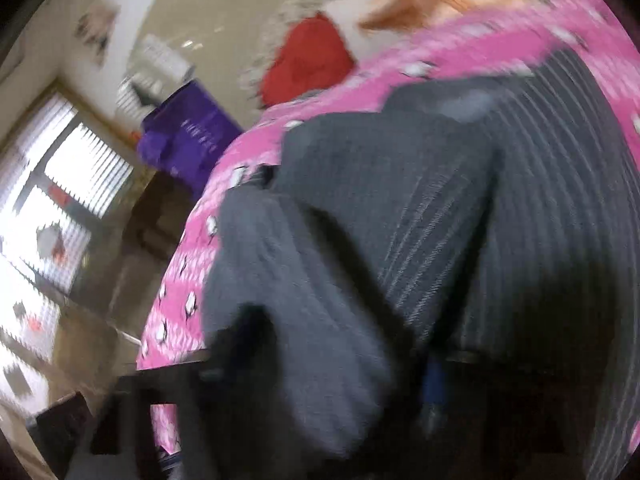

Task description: Fold large clothes

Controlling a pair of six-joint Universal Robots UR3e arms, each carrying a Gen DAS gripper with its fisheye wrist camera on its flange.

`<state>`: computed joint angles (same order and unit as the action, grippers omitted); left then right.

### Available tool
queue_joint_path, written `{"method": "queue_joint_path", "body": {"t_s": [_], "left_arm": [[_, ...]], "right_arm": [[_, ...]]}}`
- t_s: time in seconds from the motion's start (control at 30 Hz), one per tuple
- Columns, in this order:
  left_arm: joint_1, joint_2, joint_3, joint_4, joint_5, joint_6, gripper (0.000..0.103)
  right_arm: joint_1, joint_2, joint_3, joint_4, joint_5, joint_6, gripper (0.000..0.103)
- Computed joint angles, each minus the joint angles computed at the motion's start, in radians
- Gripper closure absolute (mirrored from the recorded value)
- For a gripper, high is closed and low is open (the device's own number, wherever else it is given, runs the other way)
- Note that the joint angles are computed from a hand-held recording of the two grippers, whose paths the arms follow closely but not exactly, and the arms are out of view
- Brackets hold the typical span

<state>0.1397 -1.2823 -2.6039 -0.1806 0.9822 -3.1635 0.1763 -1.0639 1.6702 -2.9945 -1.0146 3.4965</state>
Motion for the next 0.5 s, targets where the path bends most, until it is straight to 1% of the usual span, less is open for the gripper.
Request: {"method": "queue_joint_path", "body": {"t_s": [0.07, 0.1, 0.13, 0.17, 0.23, 0.27, 0.37, 0.43, 0.5], "left_arm": [[-0.027, -0.024, 0.009, 0.024, 0.016, -0.016, 0.100], [-0.029, -0.037, 0.014, 0.025, -0.003, -0.012, 0.100], [-0.027, -0.046, 0.020, 0.010, -0.028, -0.001, 0.100], [-0.032, -0.051, 0.029, -0.004, -0.040, 0.005, 0.100], [-0.010, -0.018, 0.048, -0.094, -0.095, 0.054, 0.100], [0.017, 0.012, 0.049, -0.144, -0.128, 0.075, 0.100], [0.161, 0.150, 0.046, -0.346, -0.250, 0.155, 0.100], [0.241, 0.217, 0.036, -0.382, -0.254, 0.168, 0.100], [0.290, 0.205, 0.041, -0.399, -0.231, 0.174, 0.098]], "right_arm": [[0.009, -0.006, 0.020, -0.037, 0.005, 0.012, 0.070], [0.031, -0.014, 0.005, -0.009, -0.048, -0.014, 0.072], [0.048, -0.011, -0.022, 0.026, -0.088, -0.043, 0.077], [0.061, -0.015, -0.043, 0.063, -0.123, -0.070, 0.095], [0.060, -0.026, -0.104, 0.165, -0.146, -0.102, 0.097], [0.061, -0.041, -0.127, 0.209, -0.159, -0.137, 0.097], [0.067, -0.094, -0.222, 0.373, -0.196, -0.285, 0.098], [0.059, -0.126, -0.290, 0.479, -0.233, -0.382, 0.098], [0.036, -0.154, -0.358, 0.581, -0.256, -0.460, 0.098]]}}
